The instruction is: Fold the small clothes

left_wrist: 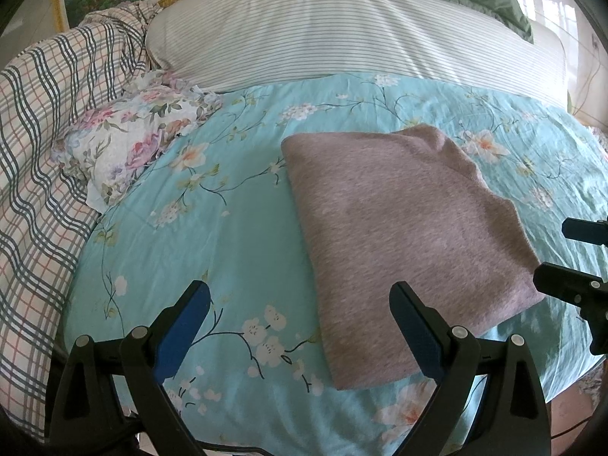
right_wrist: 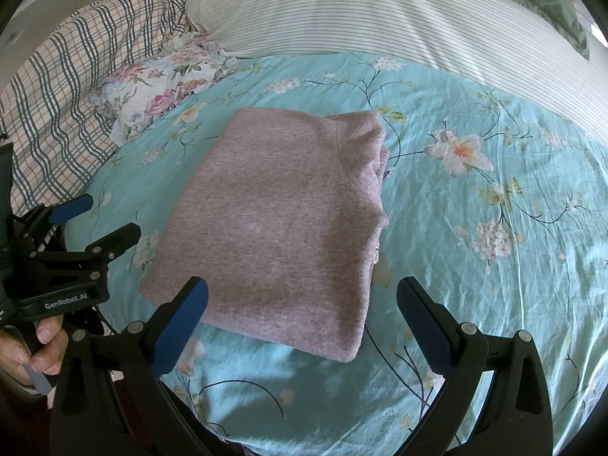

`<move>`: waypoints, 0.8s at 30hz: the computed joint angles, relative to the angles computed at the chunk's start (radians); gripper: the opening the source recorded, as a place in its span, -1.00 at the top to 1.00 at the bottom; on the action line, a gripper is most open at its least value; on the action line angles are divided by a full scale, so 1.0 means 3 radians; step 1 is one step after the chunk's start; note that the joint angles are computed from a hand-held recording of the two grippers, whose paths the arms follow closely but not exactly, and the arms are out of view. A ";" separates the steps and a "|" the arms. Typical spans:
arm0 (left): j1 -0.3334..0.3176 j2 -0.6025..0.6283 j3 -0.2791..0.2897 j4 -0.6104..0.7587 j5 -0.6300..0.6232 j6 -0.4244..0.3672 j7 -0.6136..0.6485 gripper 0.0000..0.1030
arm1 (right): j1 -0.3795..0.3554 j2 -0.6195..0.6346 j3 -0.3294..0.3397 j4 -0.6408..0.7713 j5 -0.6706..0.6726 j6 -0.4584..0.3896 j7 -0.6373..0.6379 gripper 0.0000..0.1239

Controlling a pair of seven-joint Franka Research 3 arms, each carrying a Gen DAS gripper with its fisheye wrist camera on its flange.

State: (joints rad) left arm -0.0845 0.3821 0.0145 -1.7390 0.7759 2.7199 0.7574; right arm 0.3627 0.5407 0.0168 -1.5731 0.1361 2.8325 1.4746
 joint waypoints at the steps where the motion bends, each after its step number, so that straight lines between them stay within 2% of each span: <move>1: -0.0004 0.0011 -0.0001 0.0017 -0.0001 -0.0008 0.0002 -0.86 | -0.0001 0.0001 0.0001 0.0000 0.0002 0.0002 -0.0003 -0.61; 24: 0.0020 0.0087 -0.0003 0.0095 -0.0131 0.0030 0.0131 -0.86 | -0.0034 0.0134 0.0028 0.0225 0.0051 -0.0103 -0.0055 -0.61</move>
State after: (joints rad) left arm -0.0785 0.4081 0.0135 -1.7104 0.7367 2.7287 0.7967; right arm 0.3525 0.5809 0.0251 -1.5055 0.1513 2.8017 1.4582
